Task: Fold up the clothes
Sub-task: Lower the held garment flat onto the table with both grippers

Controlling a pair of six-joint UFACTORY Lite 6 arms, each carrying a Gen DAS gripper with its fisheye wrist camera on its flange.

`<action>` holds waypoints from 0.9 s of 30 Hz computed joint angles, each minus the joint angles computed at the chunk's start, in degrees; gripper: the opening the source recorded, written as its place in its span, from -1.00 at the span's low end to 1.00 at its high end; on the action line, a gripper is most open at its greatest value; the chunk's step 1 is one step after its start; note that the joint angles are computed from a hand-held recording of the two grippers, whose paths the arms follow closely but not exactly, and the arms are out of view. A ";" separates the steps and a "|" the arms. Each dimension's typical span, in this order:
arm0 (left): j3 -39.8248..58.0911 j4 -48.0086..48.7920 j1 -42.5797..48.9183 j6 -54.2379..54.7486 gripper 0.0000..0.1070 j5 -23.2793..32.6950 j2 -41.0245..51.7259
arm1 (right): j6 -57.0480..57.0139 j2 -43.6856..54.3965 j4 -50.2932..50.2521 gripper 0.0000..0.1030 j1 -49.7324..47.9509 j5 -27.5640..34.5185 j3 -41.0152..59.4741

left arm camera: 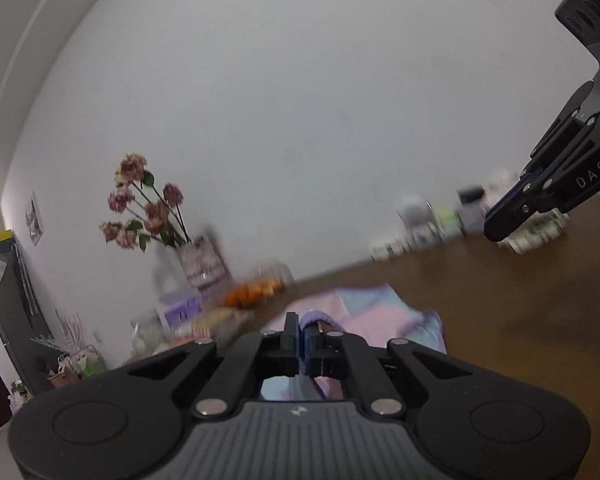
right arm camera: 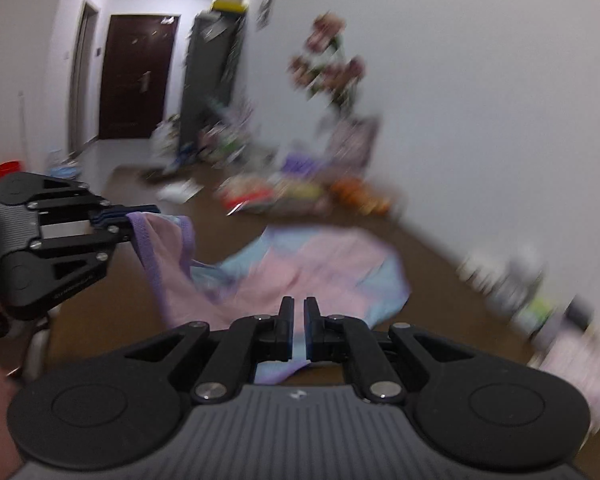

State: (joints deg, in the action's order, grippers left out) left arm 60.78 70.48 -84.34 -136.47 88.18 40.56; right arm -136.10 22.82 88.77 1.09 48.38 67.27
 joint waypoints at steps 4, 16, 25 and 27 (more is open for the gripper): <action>4.08 -9.48 -8.43 -2.48 -0.96 0.06 5.56 | 5.28 -7.42 -9.27 -0.91 -5.77 3.07 -6.86; -18.44 -5.03 0.35 -5.32 -0.72 -10.90 -18.09 | 14.77 3.81 -2.83 -0.11 11.53 -8.00 -4.70; -42.21 5.07 -7.13 -13.64 -0.04 -17.48 -48.74 | 32.85 12.10 -14.43 -0.11 13.75 -8.24 4.50; -44.65 8.82 -5.99 -7.59 0.08 -19.70 -55.85 | 32.21 11.67 -13.91 -0.11 13.47 -8.14 2.98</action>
